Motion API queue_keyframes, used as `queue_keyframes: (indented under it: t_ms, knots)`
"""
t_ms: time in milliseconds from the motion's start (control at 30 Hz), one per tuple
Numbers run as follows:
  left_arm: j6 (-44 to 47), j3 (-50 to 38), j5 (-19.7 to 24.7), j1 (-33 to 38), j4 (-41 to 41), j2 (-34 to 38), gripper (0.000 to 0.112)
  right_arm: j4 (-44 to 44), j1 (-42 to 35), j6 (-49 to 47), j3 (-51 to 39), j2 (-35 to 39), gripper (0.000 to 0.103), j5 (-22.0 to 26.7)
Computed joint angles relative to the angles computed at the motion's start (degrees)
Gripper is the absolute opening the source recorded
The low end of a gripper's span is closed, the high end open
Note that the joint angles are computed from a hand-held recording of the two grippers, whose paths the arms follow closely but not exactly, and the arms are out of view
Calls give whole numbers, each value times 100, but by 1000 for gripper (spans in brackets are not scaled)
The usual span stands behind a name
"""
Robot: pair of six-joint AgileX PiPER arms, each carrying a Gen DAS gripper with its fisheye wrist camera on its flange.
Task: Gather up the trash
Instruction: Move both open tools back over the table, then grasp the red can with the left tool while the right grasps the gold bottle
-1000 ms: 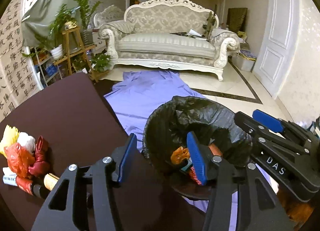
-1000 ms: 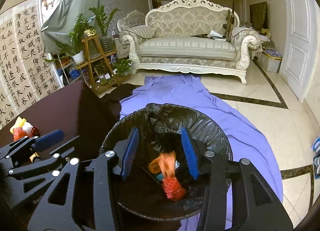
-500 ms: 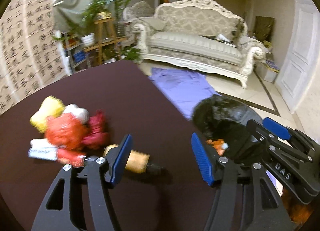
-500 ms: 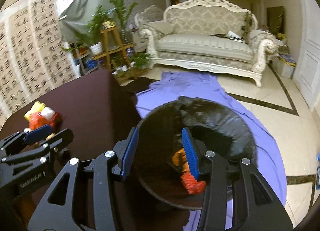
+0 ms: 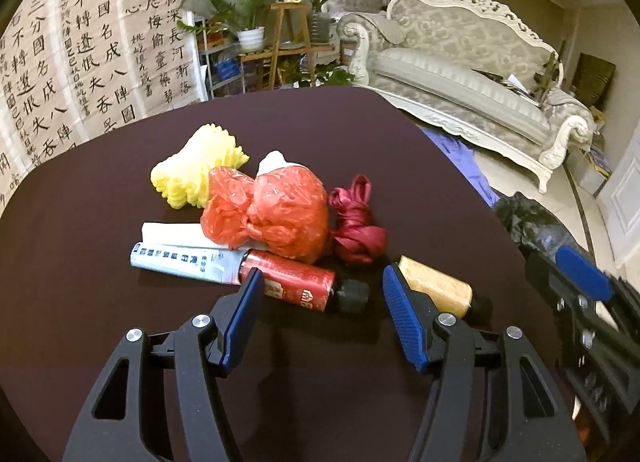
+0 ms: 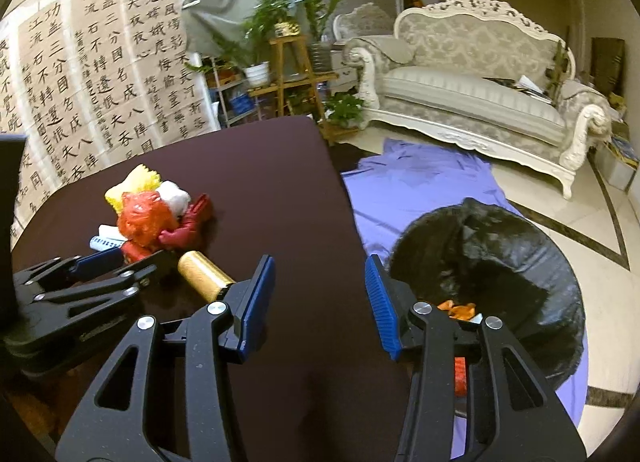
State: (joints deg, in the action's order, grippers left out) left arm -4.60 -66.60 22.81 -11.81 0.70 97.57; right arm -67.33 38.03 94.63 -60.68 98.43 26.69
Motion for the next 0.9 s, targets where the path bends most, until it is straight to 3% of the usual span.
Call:
queue_keyframes:
  t_ms: [200, 533, 733, 900]
  knots:
    - [328, -136, 330, 256, -258, 213, 62, 209, 92, -205, -138, 68, 46, 38]
    - [1502, 671, 149, 798, -1130, -387, 62, 562, 262, -624, -415, 311, 47, -14]
    - [2238, 436, 340, 959, -1932, -284, 62, 912, 329, -1196, -728, 511, 55, -7]
    - [2158, 251, 350, 948, -1837, -108, 64, 1306, 281, -1685, -1021, 699, 55, -13]
